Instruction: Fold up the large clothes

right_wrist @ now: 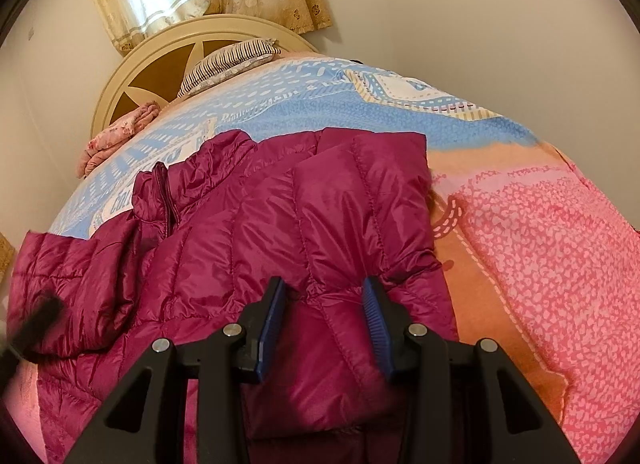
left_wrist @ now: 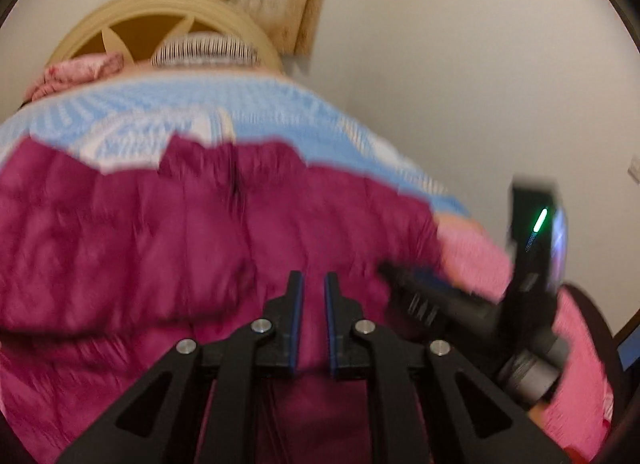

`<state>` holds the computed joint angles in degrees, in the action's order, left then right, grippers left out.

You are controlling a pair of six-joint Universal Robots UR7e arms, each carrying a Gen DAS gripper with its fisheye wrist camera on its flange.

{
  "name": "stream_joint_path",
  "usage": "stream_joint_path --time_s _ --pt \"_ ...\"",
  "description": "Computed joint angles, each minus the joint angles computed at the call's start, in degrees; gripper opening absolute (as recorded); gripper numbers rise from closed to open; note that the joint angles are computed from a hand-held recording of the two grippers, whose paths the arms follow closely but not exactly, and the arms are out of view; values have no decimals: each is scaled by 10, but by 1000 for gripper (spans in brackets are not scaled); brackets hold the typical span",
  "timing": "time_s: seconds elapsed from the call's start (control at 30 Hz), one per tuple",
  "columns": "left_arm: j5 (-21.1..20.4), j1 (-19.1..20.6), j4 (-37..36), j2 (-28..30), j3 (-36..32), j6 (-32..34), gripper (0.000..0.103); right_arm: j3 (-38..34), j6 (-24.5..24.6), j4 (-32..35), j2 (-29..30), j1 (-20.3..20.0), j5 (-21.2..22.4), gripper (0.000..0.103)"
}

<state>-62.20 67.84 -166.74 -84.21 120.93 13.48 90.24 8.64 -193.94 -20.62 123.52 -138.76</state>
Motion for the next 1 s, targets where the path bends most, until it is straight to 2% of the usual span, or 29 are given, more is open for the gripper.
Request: stream_joint_path --time_s 0.07,0.1,0.13,0.17,0.2,0.23,0.27,0.33,0.37,0.43,0.5,0.53,0.57,0.63,0.7,0.8,0.83,0.87,0.93,0.97,1.0 --pt "-13 6 45 -14 3 -13 13 1 1 -1 -1 -1 3 42" --pt "-18 4 67 -27 9 -23 20 2 2 -2 -2 -1 4 42" --pt "-25 4 98 -42 9 -34 35 3 3 -2 -2 -1 6 42" --pt "-29 3 120 -60 12 -40 45 4 3 -2 -4 -2 9 43" --pt "-27 2 120 -81 28 -40 65 7 2 -5 -6 -3 17 45" --pt "-15 -3 101 -104 49 -37 77 9 0 -7 -7 -4 25 50" --pt "-3 -3 73 -125 67 -31 81 11 -1 -6 -10 -5 33 53" --pt "8 2 37 -157 91 -25 92 8 6 7 -13 0 29 53" --pt "21 6 16 -179 104 -28 94 8 1 3 -16 6 36 53" --pt "54 19 -7 -193 114 -32 94 8 -18 -17 -18 17 81 54" --pt "99 32 -15 -189 111 -45 94 -16 -27 0 -10 30 139 61" --pt "113 40 -7 -187 106 -62 94 -29 -25 16 -5 32 153 71" --pt "111 51 -5 -187 101 -78 94 -53 -21 42 6 37 167 73" --pt "100 63 -20 -190 103 -91 94 -95 -26 80 31 42 176 73" --pt "107 67 -35 -187 110 -103 94 -152 -22 144 63 47 153 73" --pt "95 70 -34 -189 115 -118 94 -219 12 245 102 46 132 73" --pt "96 68 -36 -188 116 -120 94 -232 13 264 111 47 125 69" --pt "96 67 -35 -188 118 -123 94 -241 10 276 117 49 116 51" --pt "85 70 -29 -199 123 -126 96 -240 -4 274 116 52 112 31" --pt "83 69 -30 -203 126 -129 96 -235 -12 259 113 57 110 24" --pt "77 74 -31 -201 123 -126 97 -227 -18 242 106 62 108 22"
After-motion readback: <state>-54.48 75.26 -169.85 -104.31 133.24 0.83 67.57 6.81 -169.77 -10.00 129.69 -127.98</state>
